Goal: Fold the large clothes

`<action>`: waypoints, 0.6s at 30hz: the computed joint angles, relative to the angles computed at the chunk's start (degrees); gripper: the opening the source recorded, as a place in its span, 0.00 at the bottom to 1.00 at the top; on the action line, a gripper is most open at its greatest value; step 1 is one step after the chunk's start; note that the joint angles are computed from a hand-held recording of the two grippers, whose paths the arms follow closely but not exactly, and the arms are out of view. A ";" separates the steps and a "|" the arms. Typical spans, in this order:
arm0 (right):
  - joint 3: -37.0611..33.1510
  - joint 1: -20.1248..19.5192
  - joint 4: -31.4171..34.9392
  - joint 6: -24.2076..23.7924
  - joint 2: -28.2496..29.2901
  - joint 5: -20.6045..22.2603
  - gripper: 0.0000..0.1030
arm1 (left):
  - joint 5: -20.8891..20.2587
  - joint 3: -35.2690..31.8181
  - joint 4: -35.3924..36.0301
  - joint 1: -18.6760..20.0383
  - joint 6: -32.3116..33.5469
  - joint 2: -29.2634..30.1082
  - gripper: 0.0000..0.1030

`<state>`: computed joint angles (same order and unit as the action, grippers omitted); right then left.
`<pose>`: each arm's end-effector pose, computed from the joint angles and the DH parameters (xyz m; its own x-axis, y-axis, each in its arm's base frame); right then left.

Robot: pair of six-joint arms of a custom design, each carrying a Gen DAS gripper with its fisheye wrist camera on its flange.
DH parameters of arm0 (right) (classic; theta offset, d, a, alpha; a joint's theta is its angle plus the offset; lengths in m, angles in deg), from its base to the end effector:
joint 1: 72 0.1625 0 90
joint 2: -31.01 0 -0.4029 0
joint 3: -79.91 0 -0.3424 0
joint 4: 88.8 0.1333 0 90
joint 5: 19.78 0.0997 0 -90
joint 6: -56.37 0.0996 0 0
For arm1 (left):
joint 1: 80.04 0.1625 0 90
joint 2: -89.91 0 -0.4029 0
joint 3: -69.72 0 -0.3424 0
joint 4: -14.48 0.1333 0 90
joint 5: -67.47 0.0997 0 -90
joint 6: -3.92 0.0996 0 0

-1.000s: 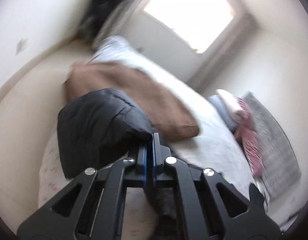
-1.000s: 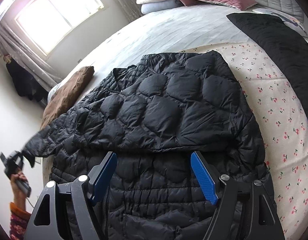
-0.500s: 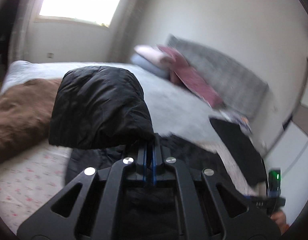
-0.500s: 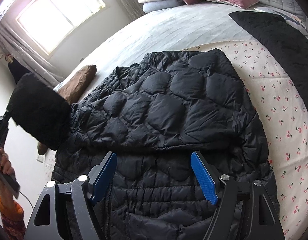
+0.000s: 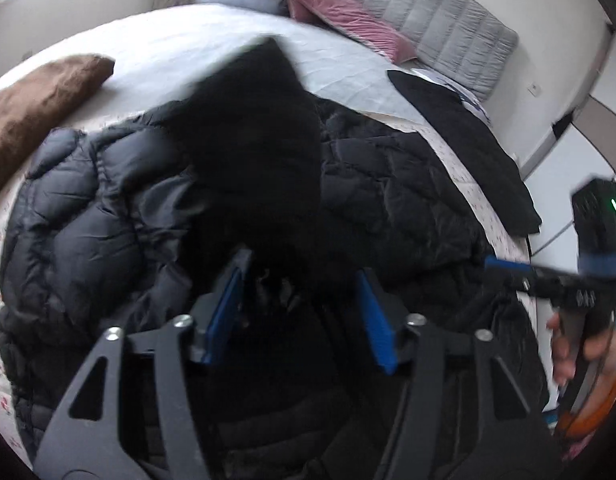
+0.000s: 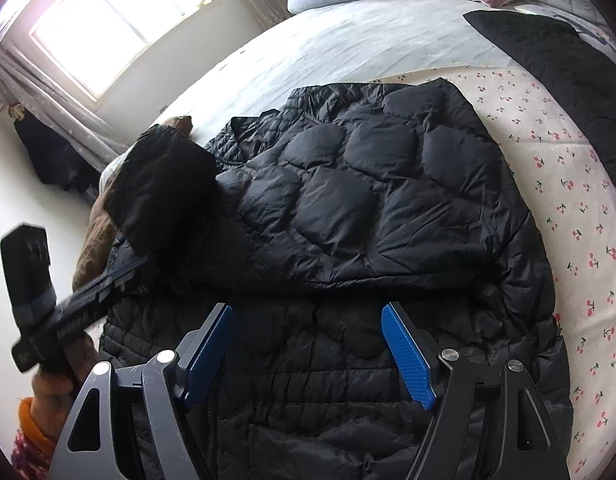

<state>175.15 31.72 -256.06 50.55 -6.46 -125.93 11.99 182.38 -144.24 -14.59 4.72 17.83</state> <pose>0.2516 -0.5853 0.0610 -0.9275 -0.2298 0.2947 -0.3193 0.8971 -0.3053 -0.0396 -0.5433 0.2978 -0.8553 0.1104 -0.5062 0.3784 0.8006 -0.4646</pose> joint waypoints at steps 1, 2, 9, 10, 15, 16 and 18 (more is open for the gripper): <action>0.00 -0.03 0.04 0.18 0.00 -0.05 0.75 | 0.66 0.78 0.88 -0.73 0.78 -1.22 0.64; -0.02 -0.11 0.10 0.32 0.00 -0.05 0.75 | 0.81 1.28 1.85 -1.26 1.49 -2.24 0.66; -0.10 -0.25 0.51 0.28 0.19 1.23 0.75 | 6.20 2.15 11.72 -4.78 1.33 -8.34 0.70; 0.14 -0.45 0.40 0.09 0.11 2.04 0.75 | 7.59 1.76 14.12 -5.21 0.15 -9.08 0.70; 0.03 -2.69 3.75 2.19 -0.38 10.37 0.75 | 10.87 -0.74 23.88 -6.10 -2.96 -13.16 0.70; -0.08 -2.71 3.65 2.78 -0.28 11.24 0.75 | 11.10 -1.05 25.24 -6.08 -2.82 -14.12 0.70; -0.47 -2.36 3.57 2.18 0.03 12.22 0.75 | 11.76 -2.18 26.67 -5.29 -1.64 -14.95 0.70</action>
